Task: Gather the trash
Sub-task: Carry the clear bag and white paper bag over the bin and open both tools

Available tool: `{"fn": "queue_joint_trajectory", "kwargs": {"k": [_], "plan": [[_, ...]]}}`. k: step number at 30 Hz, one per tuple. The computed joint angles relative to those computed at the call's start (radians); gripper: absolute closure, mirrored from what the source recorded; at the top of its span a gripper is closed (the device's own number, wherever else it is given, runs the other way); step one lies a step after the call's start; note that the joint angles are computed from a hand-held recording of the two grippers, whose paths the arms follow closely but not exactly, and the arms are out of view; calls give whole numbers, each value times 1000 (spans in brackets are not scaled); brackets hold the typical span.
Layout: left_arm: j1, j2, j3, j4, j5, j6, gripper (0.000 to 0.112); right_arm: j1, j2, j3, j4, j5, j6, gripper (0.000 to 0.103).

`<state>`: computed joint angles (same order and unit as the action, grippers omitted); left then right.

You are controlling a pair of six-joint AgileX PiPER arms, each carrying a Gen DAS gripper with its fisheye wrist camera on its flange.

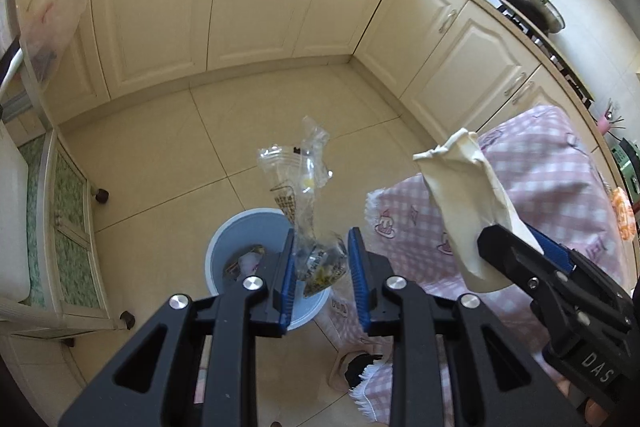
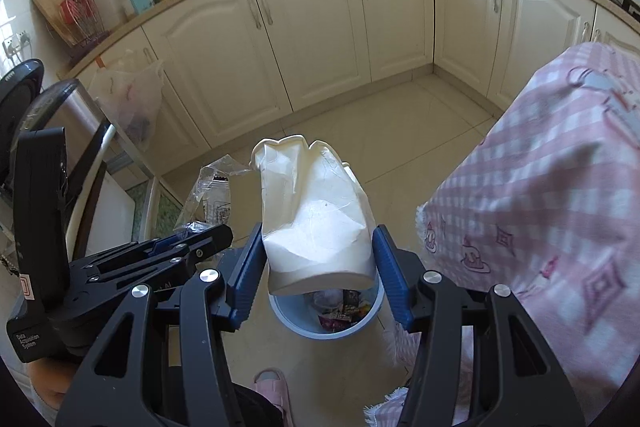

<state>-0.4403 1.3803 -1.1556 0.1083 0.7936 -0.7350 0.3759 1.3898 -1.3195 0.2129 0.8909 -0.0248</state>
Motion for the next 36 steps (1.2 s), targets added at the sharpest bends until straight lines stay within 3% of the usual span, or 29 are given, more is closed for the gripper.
{"fn": "queue_joint_trajectory", "kwargs": {"k": [3, 7, 31, 36], "plan": [[36, 39, 7, -16, -30, 28, 82, -1, 37, 1, -3, -21, 9, 52], [61, 94, -2, -9, -40, 31, 61, 12, 80, -2, -19, -32, 38, 52], [149, 41, 108, -102, -100, 87, 61, 73, 173, -31, -32, -44, 76, 52], [169, 25, 111, -107, -103, 86, 61, 78, 206, -63, -20, -48, 81, 44]]}}
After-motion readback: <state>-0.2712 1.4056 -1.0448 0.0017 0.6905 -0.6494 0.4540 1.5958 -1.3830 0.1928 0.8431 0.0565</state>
